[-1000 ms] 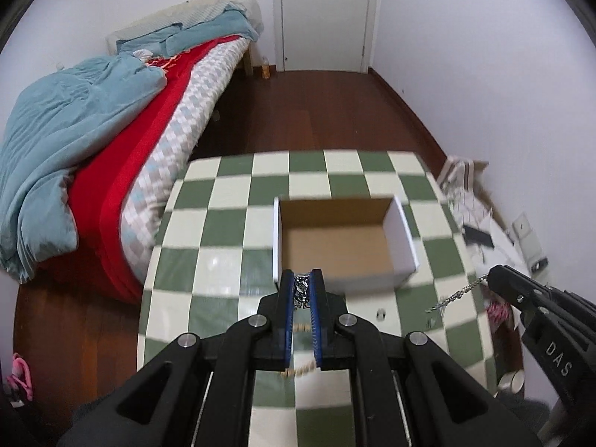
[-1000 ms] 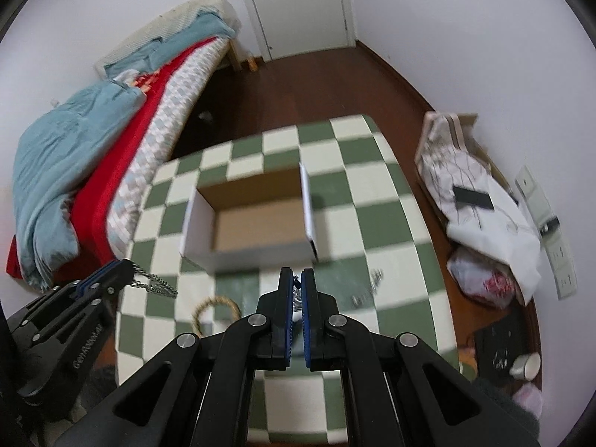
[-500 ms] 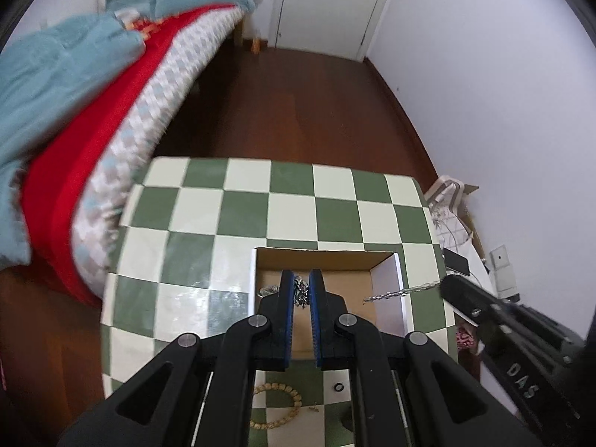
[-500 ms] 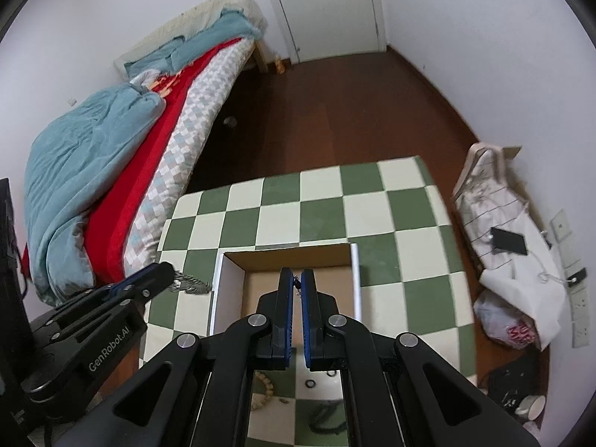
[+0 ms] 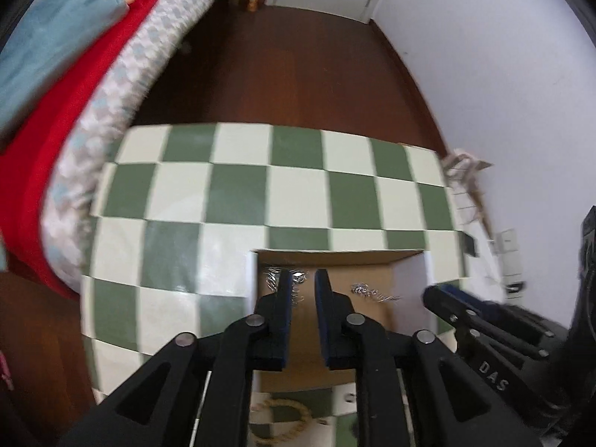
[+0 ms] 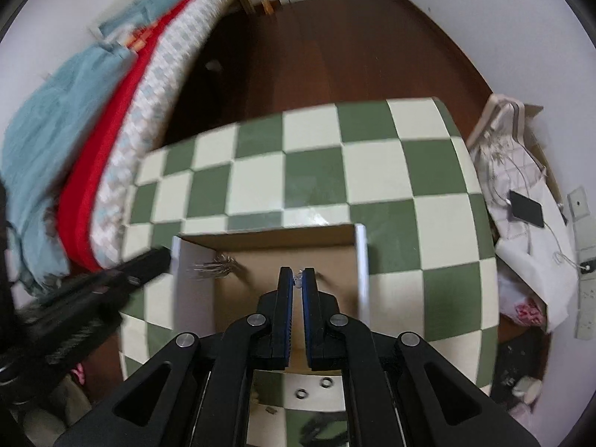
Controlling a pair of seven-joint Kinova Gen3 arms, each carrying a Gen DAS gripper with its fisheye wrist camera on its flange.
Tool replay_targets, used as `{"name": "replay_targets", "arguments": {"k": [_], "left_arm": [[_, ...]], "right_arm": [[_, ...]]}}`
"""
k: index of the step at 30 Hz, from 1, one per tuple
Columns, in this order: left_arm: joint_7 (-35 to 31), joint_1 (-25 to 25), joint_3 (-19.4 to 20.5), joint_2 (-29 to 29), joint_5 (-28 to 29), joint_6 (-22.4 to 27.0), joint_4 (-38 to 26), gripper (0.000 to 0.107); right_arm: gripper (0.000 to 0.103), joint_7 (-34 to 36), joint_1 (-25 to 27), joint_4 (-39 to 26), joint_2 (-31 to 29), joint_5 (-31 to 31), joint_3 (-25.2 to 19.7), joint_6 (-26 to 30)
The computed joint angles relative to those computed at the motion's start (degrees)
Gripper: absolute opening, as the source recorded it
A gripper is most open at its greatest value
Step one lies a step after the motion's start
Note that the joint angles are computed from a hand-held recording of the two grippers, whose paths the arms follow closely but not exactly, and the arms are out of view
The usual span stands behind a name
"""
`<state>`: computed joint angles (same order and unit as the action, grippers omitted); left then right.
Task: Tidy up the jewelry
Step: 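Carry both chains into the white box and open both grippers, then lift both tools out of the box and back over the table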
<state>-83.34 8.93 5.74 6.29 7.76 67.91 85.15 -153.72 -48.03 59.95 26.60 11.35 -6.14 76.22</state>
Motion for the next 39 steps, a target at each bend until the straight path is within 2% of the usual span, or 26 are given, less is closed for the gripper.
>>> {"name": "replay_targets", "arguments": {"k": [1,2,3,4,6,7,8,9,15,17,22,29,39], "left_arm": [[1.3,0.8,0.1,-0.3,-2.3,-0.4,0.1,0.031],[2.6,2.5,-0.8,-0.9,-4.7,-1.3,0.8,0.055],[3.8,4.8,-2.9,-1.7,-7.0,-2.2,1.6,0.081],[5.7,6.5,-3.8,-1.8,-9.3,-2.8,2.0,0.087],[9.1,6.8,-2.9,-3.1,-13.8,-4.5,4.1,0.089],[10.2,5.4,-0.8,-3.2,-15.8,-4.3,4.7,0.096],[11.2,4.5,0.6,-3.4,-17.4,-4.5,5.3,0.103],[12.0,4.4,1.0,-3.9,-18.4,-5.0,6.2,0.103],[15.7,4.4,2.2,-8.9,-21.9,-9.8,13.4,0.103],[17.2,4.4,3.2,-10.0,-23.6,-10.0,14.6,0.103],[17.8,4.0,4.2,-12.7,-23.7,-9.1,16.3,0.103],[17.7,2.2,5.9,-19.6,-23.5,-8.3,18.4,0.103],[14.4,-0.7,8.4,-29.3,-21.8,-6.1,18.5,0.103]], "right_arm": [[0.034,0.4,0.2,-0.6,0.6,-0.1,0.0,1.2],[0.047,0.5,-0.5,-1.2,1.1,0.1,0.8,2.8],[0.069,0.2,-0.4,-1.2,1.2,0.5,0.4,3.4],[0.079,-0.3,-0.4,-0.7,1.0,1.0,0.0,3.5],[0.079,0.0,-1.7,-1.6,1.6,2.1,0.8,5.9],[0.084,0.1,-2.6,-2.7,2.3,3.1,1.0,7.9],[0.090,0.2,-3.5,-3.4,2.9,3.9,1.1,9.5],[0.101,0.4,-4.0,-4.0,3.3,4.2,1.1,10.7],[0.103,-1.0,-7.7,-3.7,4.2,6.5,1.3,12.9],[0.103,-2.1,-9.0,-3.4,4.2,7.6,1.5,13.5],[0.103,-5.6,-11.5,-2.3,2.8,9.9,1.5,13.9],[0.103,-11.2,-16.4,-2.0,0.3,15.4,1.1,17.0],[0.103,-15.4,-24.5,-6.7,-1.3,23.7,0.2,25.8]]}}
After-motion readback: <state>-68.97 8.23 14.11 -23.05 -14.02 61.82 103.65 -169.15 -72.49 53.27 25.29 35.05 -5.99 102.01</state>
